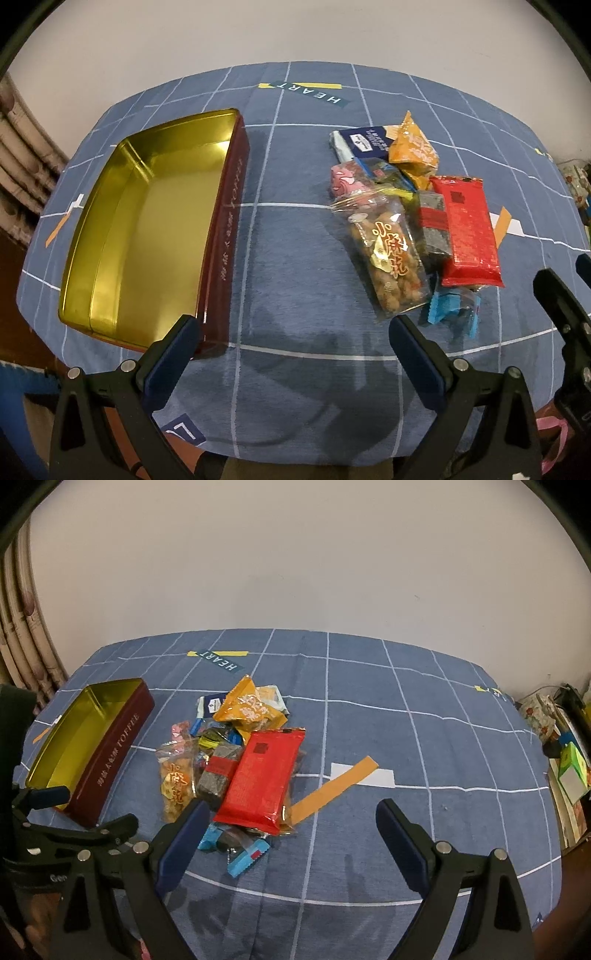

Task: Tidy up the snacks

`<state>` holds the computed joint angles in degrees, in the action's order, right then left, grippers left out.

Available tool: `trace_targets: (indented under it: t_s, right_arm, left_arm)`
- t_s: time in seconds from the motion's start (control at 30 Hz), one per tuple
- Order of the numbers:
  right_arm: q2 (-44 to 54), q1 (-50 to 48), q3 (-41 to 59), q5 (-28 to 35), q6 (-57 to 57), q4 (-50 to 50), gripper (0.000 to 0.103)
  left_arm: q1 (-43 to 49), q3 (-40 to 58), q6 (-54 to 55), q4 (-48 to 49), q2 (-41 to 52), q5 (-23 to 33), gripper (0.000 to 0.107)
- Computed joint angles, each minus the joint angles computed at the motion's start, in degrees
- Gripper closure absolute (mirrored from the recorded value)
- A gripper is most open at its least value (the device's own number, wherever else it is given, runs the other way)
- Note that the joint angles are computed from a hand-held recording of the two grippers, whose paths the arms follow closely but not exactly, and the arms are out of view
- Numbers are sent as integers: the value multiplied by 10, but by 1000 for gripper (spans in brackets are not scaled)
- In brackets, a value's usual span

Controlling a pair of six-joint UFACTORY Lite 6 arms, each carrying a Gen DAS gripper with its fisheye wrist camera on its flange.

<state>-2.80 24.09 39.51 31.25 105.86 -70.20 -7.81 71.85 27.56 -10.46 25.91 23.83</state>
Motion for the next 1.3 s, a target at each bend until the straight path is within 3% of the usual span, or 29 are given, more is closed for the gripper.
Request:
trace_targets:
  t_s: [1.3]
  right_arm:
    - [34, 0, 10, -57, -38, 21, 9]
  left_arm:
    - [11, 12, 13, -4, 9, 11, 5]
